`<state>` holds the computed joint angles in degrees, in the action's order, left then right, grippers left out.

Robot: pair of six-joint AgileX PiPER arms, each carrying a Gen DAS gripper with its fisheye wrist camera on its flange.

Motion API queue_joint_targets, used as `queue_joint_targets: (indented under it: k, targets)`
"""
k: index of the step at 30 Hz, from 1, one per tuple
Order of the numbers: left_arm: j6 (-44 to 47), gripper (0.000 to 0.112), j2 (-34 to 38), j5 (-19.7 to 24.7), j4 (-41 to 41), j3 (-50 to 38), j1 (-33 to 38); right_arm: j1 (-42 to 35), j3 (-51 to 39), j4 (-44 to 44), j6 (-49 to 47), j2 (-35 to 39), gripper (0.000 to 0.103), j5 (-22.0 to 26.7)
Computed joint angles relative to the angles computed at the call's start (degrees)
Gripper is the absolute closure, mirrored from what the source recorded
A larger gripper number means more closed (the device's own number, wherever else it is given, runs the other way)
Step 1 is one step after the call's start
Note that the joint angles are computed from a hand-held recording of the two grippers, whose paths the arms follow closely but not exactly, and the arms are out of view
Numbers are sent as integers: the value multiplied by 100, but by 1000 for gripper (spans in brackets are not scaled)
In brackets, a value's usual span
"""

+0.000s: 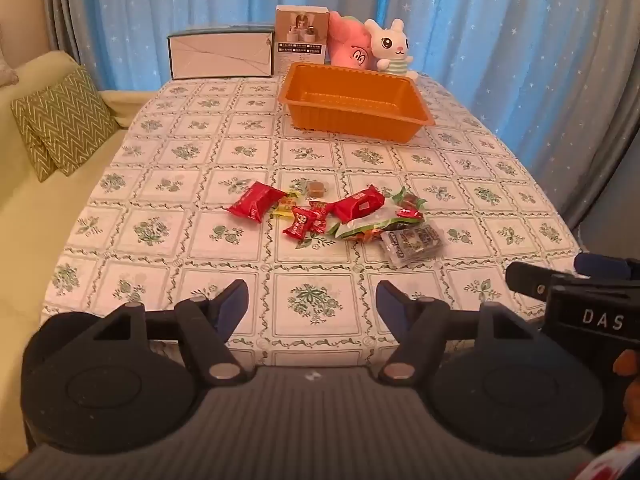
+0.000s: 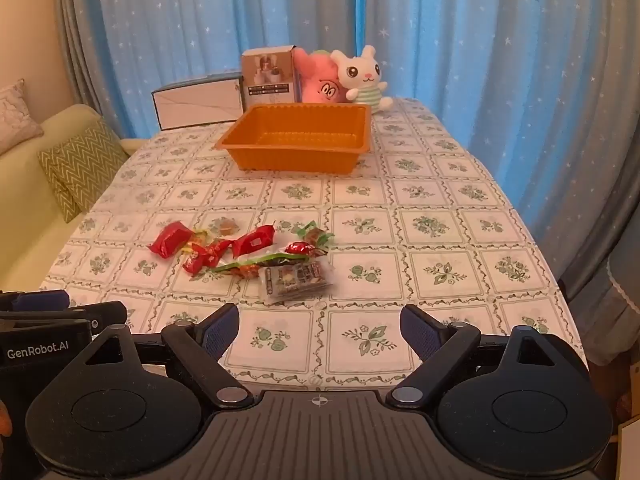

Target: Organize snacks

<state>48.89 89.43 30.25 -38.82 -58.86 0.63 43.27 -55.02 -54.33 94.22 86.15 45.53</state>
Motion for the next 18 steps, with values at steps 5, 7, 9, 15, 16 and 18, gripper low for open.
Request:
queue_joint_targets:
  k: [5,7,9,15,16,18]
  targets:
    - [-17,45,-23,85,9,51,40,19,-32,46,-49,25,15,48]
    - [-172,45,66,222,141,-112,37,31,-41,44,-47,39,15,62]
    - [-213,45,59,173,165,-134,-32,46,-44,26,-27,51,15,68]
    - [37,45,50,220,-32,-91,28,50,-10,62,-46,8,15,68]
    - [48,46,50,227,-44,-93,27,55,-4,59,-39,2,15,73]
    - [85,46,56,247,-76,-102,35,29,-27,44,-30,56,15,44]
